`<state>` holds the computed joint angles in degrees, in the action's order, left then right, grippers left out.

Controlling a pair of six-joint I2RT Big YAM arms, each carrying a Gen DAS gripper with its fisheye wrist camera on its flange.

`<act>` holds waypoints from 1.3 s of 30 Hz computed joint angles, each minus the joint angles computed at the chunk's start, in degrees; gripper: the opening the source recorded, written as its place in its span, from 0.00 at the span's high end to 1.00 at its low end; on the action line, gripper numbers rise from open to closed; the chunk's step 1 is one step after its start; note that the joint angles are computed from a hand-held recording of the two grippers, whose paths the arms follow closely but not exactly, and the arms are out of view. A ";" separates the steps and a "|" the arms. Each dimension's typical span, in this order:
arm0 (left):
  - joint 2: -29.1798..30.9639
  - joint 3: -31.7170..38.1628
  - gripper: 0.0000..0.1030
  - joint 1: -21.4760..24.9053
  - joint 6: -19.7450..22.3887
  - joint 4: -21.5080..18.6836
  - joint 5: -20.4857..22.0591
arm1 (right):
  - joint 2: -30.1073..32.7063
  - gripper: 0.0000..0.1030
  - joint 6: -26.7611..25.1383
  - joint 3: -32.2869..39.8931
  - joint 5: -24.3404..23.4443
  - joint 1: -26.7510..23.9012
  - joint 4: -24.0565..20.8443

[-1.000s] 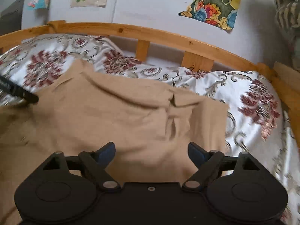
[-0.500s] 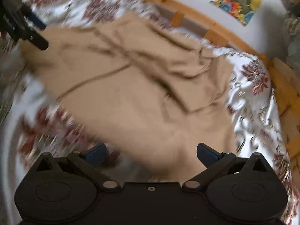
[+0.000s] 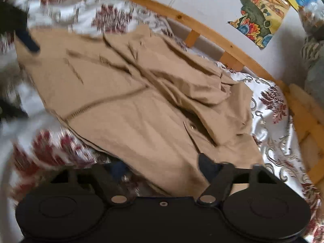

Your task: Fold large clothes

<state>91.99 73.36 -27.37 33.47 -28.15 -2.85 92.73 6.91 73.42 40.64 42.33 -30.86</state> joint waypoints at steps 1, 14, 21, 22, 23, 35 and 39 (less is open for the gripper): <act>0.41 0.50 0.02 0.06 -0.44 0.00 -1.03 | -0.59 0.43 -0.99 -0.20 -0.72 -0.24 1.34; 3.45 8.50 0.44 5.42 -3.53 -0.59 -10.63 | -1.54 0.78 -1.00 5.20 -4.66 -3.60 3.86; 4.86 15.34 0.81 9.81 -5.51 -8.32 -2.11 | -3.17 0.59 1.53 -0.75 -0.41 -0.55 -0.71; 4.80 15.43 0.84 10.05 -5.59 -9.00 -1.24 | -3.34 0.58 2.07 -1.84 0.82 0.11 -1.96; 4.80 15.43 0.85 10.16 -4.92 -9.66 -0.95 | -3.54 0.58 2.02 -3.07 2.64 0.88 -2.90; 1.02 12.89 0.96 11.38 -8.00 -6.44 3.54 | -6.95 0.91 2.80 -9.29 15.09 -1.08 -4.17; -1.53 14.22 0.96 12.88 -9.75 -10.40 7.92 | -10.52 0.97 3.11 -7.33 16.75 0.98 -6.15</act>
